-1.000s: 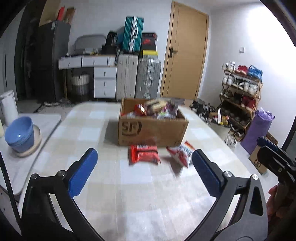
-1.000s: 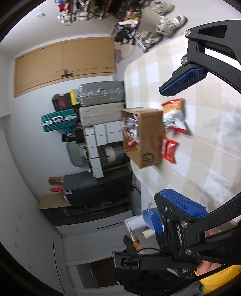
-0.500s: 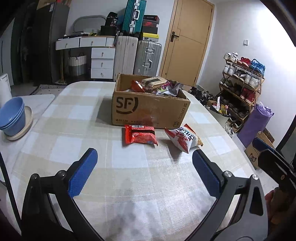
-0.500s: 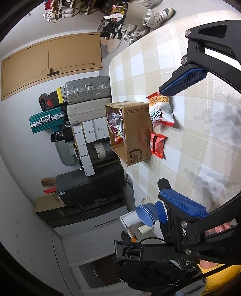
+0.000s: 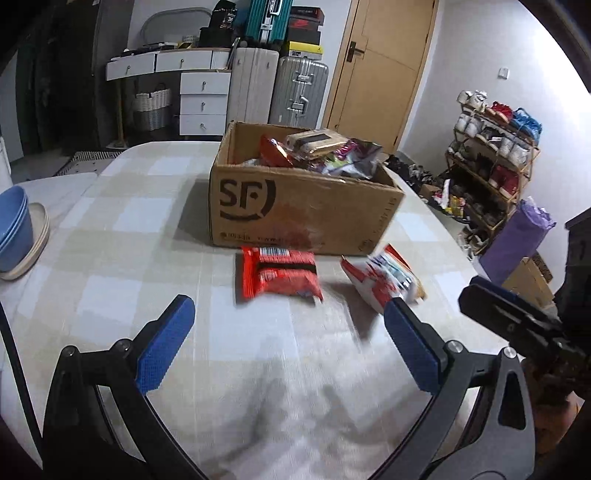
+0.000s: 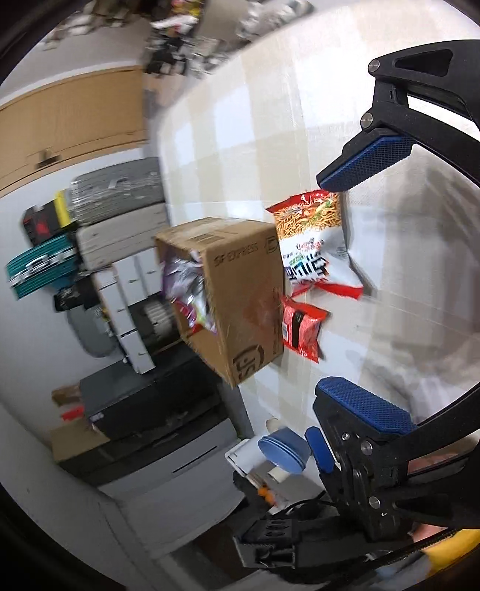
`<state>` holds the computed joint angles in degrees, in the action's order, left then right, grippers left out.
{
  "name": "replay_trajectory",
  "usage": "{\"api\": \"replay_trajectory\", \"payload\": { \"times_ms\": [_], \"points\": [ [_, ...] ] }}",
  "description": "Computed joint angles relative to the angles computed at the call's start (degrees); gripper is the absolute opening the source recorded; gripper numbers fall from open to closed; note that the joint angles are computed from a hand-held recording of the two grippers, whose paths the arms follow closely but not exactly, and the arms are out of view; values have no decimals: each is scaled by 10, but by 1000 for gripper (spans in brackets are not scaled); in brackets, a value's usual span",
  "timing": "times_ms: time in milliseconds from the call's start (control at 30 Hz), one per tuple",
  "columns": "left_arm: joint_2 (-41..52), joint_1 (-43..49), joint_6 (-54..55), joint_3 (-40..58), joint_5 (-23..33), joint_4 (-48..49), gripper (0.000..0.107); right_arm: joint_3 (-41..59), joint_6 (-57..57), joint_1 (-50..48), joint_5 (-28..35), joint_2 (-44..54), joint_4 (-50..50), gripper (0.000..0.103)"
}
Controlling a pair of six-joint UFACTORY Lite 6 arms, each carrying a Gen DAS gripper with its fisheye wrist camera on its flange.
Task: Organize snacks
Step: 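Grasp the white noodle bag with the right tool while the left tool grasps the red chip bag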
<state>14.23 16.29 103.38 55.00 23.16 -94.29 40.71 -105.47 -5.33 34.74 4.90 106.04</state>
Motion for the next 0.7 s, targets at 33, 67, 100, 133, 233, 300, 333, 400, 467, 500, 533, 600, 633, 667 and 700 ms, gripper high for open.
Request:
{"api": "replay_trajectory", "payload": {
  "times_ms": [33, 67, 100, 133, 233, 300, 333, 400, 467, 500, 533, 600, 633, 667, 700],
  "points": [
    [25, -8, -22, 28, -10, 14, 102, 29, 10, 1, -6, 34, -4, 102],
    [63, -16, -67, 70, -17, 47, 102, 50, 13, 7, -18, 56, -3, 102],
    [92, -18, -115, 103, -14, 87, 102, 77, 30, 11, -28, 83, -20, 102],
    [121, -20, -166, 136, -11, 130, 102, 107, 48, 17, -42, 111, -36, 102],
    [188, -30, -271, 212, -16, 214, 102, 180, 96, 27, -57, 181, -85, 102],
    [224, -33, -304, 253, -14, 245, 102, 220, 135, 39, -73, 217, -129, 102],
    [238, -37, -313, 268, -19, 254, 102, 239, 152, 46, -81, 235, -148, 102],
    [268, -44, -352, 301, -24, 291, 101, 283, 204, 50, -78, 278, -199, 102],
    [307, -48, -405, 349, -16, 340, 101, 300, 215, 49, -78, 298, -201, 102],
    [323, -48, -427, 369, -9, 360, 101, 314, 223, 48, -74, 315, -211, 101],
    [341, -49, -448, 392, -4, 377, 101, 313, 208, 50, -79, 317, -199, 98],
    [373, -55, -489, 431, -2, 415, 101, 294, 171, 61, -104, 303, -173, 86],
    [380, -56, -496, 440, 1, 422, 101, 284, 130, 66, -114, 299, -139, 81],
    [392, -57, -507, 455, 3, 430, 101, 276, 110, 64, -107, 295, -120, 80],
    [403, -59, -519, 469, 6, 439, 101, 266, 85, 58, -96, 292, -94, 79]
  ]
}}
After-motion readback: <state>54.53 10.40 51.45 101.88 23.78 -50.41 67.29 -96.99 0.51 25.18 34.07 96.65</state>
